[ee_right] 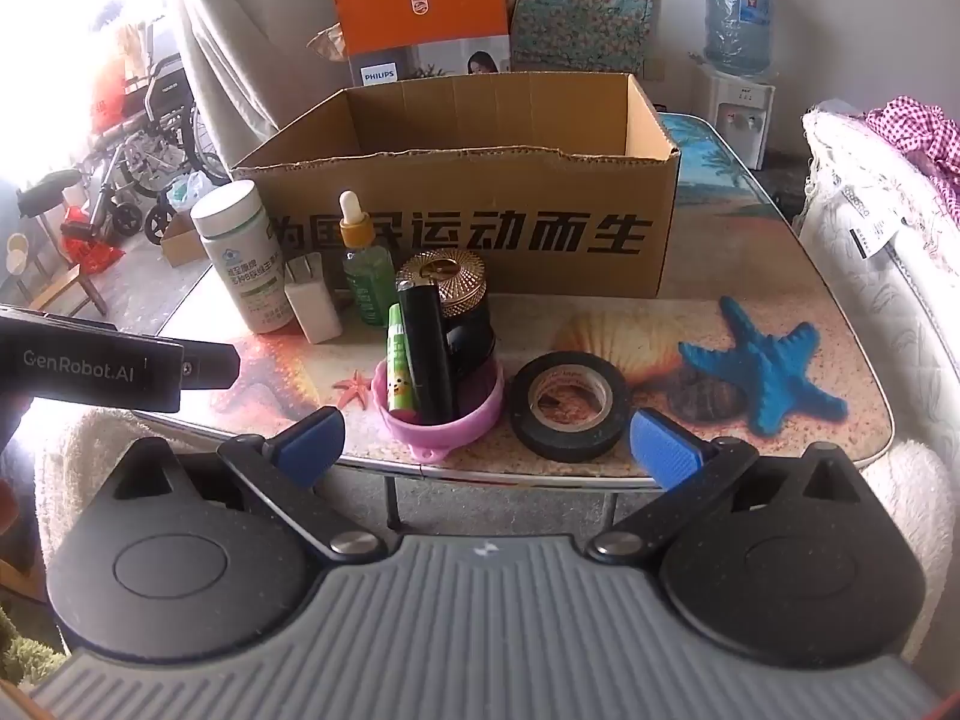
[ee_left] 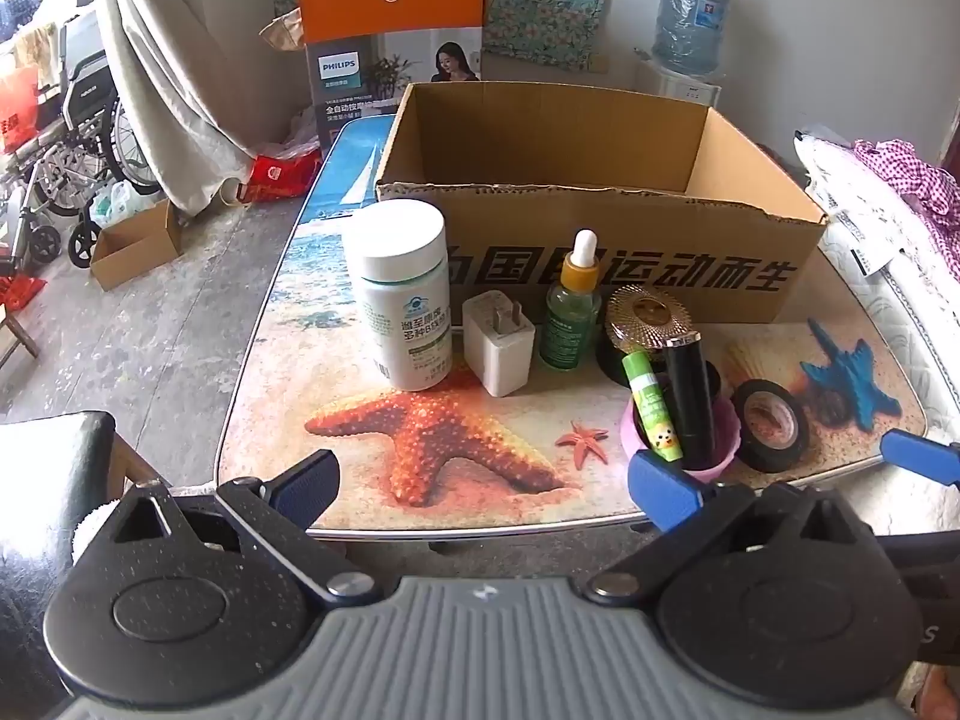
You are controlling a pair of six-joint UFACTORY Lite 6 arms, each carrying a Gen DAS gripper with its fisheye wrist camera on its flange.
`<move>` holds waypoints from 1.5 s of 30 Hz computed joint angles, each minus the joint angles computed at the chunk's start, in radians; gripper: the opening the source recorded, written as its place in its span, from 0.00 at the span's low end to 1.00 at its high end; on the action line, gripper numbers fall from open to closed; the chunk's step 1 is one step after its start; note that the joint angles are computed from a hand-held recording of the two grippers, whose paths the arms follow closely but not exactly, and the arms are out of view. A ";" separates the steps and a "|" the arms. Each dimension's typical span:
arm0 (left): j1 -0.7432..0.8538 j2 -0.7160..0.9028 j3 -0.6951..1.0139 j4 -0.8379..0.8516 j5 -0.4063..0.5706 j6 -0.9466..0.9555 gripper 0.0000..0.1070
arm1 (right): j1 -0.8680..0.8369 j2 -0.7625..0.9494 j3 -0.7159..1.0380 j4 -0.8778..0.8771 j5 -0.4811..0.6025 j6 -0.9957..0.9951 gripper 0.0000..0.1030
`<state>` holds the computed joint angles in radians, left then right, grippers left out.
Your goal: Organize rigid objects
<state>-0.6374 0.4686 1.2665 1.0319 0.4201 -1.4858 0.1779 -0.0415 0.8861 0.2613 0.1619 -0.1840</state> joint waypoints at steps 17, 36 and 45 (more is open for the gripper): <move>0.006 0.008 0.006 -0.012 0.022 0.002 0.96 | -0.009 -0.006 0.004 0.035 0.002 -0.037 0.99; 0.006 0.032 0.027 -0.036 0.040 0.022 0.96 | -0.009 0.014 0.016 0.095 0.012 -0.094 0.99; 0.012 0.031 0.026 -0.039 0.040 0.026 0.96 | -0.006 0.020 0.020 0.105 0.013 -0.105 0.99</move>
<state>-0.6257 0.5000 1.2920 0.9929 0.4597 -1.4594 0.1718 -0.0218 0.9062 0.3668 0.1748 -0.2893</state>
